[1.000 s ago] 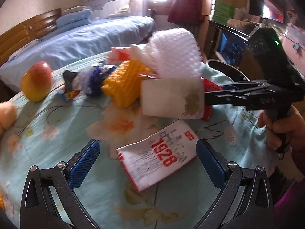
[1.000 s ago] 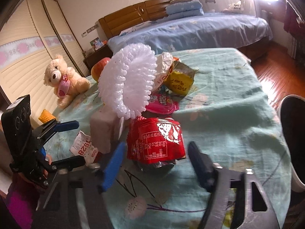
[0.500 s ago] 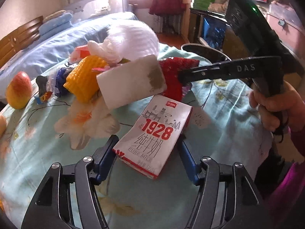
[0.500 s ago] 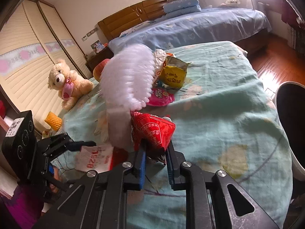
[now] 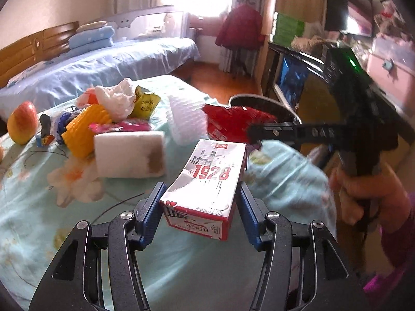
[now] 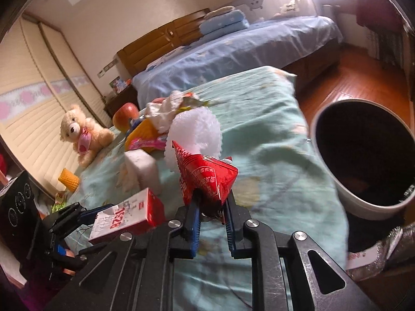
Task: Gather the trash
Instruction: 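Carry both items over the grey bin and open both tools to drop them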
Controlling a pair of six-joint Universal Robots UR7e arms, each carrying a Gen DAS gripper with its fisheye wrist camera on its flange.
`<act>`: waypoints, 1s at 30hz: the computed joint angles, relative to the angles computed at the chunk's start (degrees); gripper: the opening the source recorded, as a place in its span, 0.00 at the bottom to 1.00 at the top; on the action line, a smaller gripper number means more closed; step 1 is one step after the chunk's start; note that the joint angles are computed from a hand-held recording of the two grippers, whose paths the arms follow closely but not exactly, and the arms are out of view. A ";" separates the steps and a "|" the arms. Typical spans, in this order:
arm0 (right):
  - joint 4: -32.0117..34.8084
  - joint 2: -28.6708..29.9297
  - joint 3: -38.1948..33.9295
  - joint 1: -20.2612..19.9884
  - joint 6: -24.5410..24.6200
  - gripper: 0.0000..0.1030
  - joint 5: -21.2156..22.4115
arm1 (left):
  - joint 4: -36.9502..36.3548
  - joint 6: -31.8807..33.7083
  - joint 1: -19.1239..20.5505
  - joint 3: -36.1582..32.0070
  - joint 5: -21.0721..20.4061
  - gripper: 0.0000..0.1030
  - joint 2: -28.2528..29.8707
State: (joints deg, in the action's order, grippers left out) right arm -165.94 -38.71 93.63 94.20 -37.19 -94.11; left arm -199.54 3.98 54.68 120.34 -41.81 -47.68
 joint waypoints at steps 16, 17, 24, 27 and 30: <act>-3.61 -4.12 0.13 -4.07 2.11 0.16 -0.50 | 4.36 -0.57 -0.64 -12.38 2.48 0.52 8.49; -4.20 -4.02 -0.11 -4.09 1.90 0.16 -1.07 | 4.93 -0.66 -0.53 -13.13 2.32 0.52 8.90; -6.41 -3.17 -2.30 -4.22 0.82 0.16 -3.70 | 9.68 -0.38 -0.27 -19.23 3.35 0.52 11.94; -6.73 -2.50 -3.75 -4.39 0.68 0.16 -4.76 | 11.74 -1.16 0.14 -21.80 3.28 0.52 13.00; -7.15 -1.75 -5.14 -4.44 0.21 0.16 -6.03 | 13.56 -1.75 0.60 -24.15 2.74 0.52 13.97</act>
State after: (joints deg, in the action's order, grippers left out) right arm -173.09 -40.45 88.49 89.76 -36.98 -100.14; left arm -185.98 2.23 55.28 96.19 -39.07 -33.71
